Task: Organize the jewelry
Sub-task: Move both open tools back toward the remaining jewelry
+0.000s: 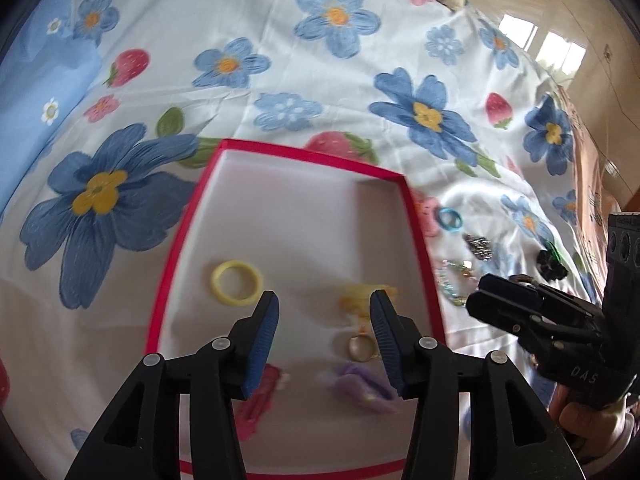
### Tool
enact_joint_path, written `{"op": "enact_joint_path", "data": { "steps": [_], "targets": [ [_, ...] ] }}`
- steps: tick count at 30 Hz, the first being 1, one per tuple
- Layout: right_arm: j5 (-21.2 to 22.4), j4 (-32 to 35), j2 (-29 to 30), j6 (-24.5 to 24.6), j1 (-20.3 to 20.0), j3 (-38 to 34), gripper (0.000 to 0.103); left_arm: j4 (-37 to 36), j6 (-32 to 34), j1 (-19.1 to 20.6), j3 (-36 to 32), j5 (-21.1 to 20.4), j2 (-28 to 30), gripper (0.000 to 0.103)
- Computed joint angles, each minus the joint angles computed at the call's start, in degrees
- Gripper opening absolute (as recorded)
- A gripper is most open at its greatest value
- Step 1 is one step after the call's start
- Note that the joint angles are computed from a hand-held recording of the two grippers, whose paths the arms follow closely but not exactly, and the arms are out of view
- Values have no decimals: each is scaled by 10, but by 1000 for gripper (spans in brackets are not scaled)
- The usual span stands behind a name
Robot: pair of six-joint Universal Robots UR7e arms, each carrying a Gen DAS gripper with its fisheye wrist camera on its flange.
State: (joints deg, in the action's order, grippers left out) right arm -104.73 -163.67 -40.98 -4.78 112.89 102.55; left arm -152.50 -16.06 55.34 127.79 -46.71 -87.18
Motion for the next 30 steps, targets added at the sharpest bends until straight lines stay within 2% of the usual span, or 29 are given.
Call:
{"op": "enact_joint_path", "data": {
  "steps": [20, 30],
  "targets": [
    [-85, -64, -133, 18, -49, 112, 48, -15, 39, -26, -34, -51, 86, 52],
    [-111, -72, -159, 28, -80, 152, 48, -16, 68, -24, -72, -81, 163, 52]
  ]
}}
